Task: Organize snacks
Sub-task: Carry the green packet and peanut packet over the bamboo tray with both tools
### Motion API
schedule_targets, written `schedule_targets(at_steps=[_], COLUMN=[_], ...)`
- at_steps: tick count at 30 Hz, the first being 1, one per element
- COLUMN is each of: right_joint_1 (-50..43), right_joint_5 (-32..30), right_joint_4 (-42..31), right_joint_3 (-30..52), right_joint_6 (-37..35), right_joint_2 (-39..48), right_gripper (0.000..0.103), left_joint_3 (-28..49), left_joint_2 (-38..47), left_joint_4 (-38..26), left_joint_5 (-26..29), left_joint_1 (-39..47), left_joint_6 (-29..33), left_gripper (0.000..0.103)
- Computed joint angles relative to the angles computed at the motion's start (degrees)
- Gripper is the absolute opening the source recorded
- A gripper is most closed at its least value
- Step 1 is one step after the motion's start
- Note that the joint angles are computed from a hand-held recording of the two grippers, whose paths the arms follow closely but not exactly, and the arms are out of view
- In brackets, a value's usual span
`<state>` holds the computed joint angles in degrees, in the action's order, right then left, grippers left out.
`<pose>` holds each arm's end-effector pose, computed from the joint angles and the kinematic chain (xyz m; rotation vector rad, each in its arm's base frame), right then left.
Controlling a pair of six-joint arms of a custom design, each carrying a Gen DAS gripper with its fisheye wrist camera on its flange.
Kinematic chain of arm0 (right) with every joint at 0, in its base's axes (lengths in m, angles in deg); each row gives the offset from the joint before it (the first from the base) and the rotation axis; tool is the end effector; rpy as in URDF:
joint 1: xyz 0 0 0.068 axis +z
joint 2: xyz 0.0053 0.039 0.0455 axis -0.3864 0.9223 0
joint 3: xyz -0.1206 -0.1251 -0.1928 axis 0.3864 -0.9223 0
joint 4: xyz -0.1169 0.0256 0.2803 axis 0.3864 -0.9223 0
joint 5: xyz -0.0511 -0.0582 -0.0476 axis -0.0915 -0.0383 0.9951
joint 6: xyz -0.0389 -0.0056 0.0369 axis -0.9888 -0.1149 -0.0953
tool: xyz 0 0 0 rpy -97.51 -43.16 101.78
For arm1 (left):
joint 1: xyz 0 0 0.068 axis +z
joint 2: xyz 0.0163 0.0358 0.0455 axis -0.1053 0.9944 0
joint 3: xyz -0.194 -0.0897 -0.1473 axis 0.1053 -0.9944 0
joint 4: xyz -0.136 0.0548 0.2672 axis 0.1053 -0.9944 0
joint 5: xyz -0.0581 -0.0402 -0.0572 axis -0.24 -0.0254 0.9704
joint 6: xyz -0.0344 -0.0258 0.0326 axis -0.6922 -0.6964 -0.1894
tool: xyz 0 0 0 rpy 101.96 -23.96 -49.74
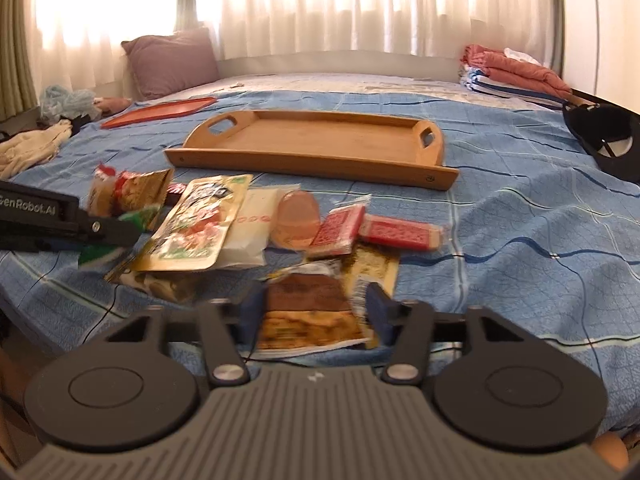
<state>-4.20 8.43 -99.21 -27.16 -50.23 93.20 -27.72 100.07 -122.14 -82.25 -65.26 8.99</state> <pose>0.2056 0.0739 0.1655 -0.4637 2.1224 0.3085 0.1526 -0.2077 0.1946 -0.3888 2.1817 -0.1830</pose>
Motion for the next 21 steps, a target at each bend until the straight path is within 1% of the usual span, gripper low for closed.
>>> schedule_targets(at_steps=[2,6,8,15,18,21], right_joint_1=[1.34,2.00,2.44,-0.68,-2.41,-3.84], right_joint_5=[1.32,0.61,1.36,-0.56,-1.47,-2.08], right_joint_4=[-0.38,-1.72,-2.42,-6.57,-8.07,-8.95], right_joint_3=[-0.36,-0.23,0.25,5.48,7.95,10.67], right_joint_6=[-0.32,1.09,1.73,5.40,5.95,6.04], right_joint_2=[-0.81,-2.66,-3.40,-3.14,-3.18,-2.06], right_gripper=[0.050,0.050,0.050,0.050,0.050,0.050], left_joint_3=[1.33,3.47,4.43,9.67,10.41,11.22], left_joint_2=[0.96,1.84,1.83,2.41,0.91,-0.16], left_joint_4=[-1.22,-3.24,-4.30,-10.44,-10.32,-8.65], left_joint_5=[-1.39,-3.22,-4.21,-6.06,-5.86,-4.29], left_joint_1=[-0.91,-2.01,-2.40,-2.26,-1.39,0.57], left_joint_6=[0.79,1.50,1.84,5.14,8.11,12.31], left_gripper=[0.036,0.036,0.036,0.036,0.036,0.036])
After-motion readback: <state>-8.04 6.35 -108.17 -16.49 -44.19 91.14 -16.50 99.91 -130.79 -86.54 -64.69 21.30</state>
